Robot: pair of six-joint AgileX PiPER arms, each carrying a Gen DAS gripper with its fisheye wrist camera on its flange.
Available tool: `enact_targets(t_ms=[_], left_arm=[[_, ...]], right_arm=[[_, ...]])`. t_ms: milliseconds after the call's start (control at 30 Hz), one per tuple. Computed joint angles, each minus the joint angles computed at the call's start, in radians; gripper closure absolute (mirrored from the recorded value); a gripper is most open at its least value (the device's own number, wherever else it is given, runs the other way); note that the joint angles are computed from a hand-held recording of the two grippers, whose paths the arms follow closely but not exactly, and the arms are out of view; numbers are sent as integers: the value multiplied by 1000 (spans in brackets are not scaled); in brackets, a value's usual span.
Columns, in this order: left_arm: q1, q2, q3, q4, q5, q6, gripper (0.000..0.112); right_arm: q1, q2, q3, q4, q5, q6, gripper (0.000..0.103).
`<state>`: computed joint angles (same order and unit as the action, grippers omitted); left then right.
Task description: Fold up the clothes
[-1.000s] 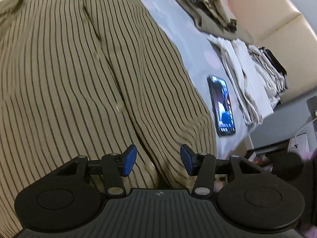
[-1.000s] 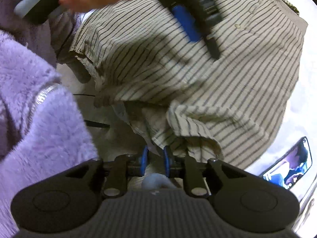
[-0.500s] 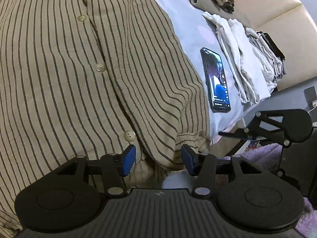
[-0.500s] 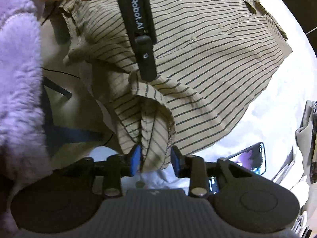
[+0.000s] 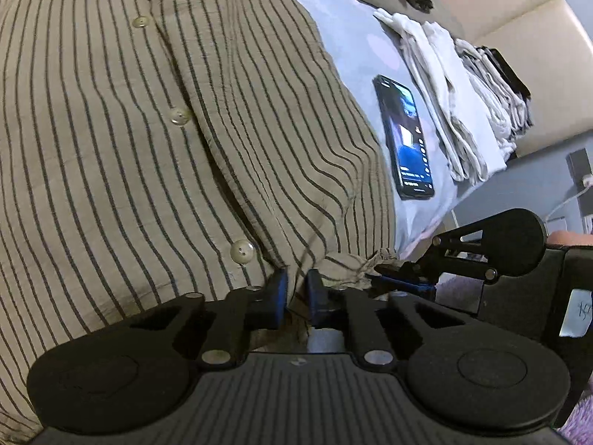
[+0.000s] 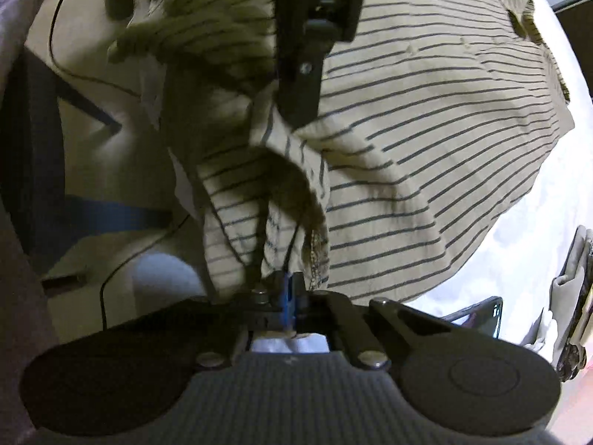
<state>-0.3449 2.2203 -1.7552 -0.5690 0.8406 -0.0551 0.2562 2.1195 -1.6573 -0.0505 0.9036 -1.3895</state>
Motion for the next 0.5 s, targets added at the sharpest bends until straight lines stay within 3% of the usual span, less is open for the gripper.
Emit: enact_targets(t_ms=[300,433,500], left_arm=[[-16,30,-46,74,78,-29,107],[-23,45,-67,111,111,-52,107],[-25,54,-79,129,138,-71,107]], right_arm=[[15,-28,38,-87,36,-10,103],[25,3,-9,-108,127,19,99],[29,-11,15,-106,127,10,99]])
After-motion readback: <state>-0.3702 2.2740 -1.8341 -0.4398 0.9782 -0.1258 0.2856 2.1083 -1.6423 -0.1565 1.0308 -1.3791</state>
